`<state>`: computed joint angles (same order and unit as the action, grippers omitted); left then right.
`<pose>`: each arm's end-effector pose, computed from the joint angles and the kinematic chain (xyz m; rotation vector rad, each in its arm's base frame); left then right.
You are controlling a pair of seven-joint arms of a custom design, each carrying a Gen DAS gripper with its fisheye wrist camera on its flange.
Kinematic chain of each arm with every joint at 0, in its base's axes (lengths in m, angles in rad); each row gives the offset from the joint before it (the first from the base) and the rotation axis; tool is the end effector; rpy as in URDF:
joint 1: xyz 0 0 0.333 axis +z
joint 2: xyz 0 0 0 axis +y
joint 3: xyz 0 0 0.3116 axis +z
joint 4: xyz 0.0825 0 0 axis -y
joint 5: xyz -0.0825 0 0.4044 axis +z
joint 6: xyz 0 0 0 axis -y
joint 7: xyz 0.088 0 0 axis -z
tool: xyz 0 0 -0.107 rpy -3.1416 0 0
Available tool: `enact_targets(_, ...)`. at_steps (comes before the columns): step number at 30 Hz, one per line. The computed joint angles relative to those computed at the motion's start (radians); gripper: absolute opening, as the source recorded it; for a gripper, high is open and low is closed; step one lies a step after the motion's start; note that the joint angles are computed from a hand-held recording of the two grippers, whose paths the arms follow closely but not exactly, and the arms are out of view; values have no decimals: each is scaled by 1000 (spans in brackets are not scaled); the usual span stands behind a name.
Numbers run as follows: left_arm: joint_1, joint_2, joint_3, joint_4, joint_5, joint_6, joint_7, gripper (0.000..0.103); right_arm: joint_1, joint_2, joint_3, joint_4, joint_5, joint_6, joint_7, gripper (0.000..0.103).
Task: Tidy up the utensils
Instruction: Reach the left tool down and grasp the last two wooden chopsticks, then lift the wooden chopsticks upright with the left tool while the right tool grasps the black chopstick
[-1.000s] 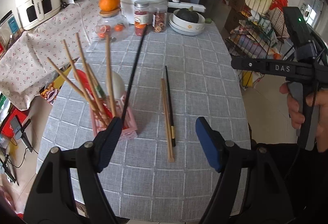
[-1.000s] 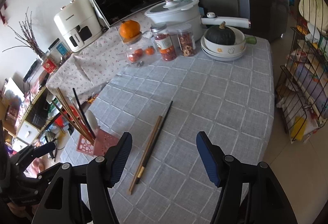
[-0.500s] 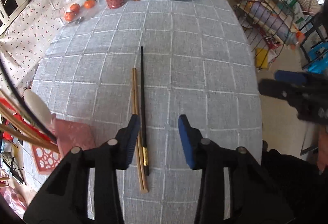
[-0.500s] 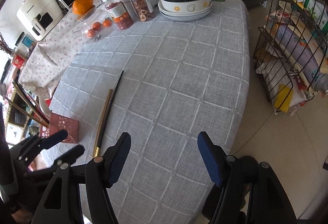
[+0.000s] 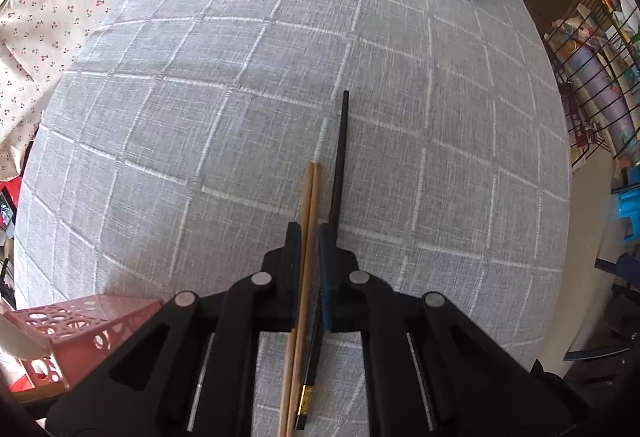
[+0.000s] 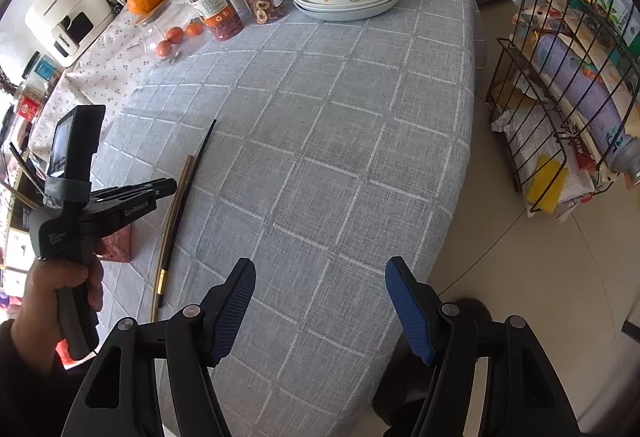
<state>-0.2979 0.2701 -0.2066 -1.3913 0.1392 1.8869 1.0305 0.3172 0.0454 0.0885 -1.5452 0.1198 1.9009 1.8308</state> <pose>0.6101 -0.3042 0.5758 -2.1343 2.0889 -0.3021 0.5658 0.2511 0.6407 -2.1054 1.8595 -0.0361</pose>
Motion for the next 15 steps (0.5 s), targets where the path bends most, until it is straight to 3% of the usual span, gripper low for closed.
enact_targets(4,-16,42,4,50,30,-67,2,10,-1,6,-2,7,0,3,5,69)
enact_targets(15,-25,35,-4,43,37,-81,67,10,10,19,5,28,-12,0,-3,69)
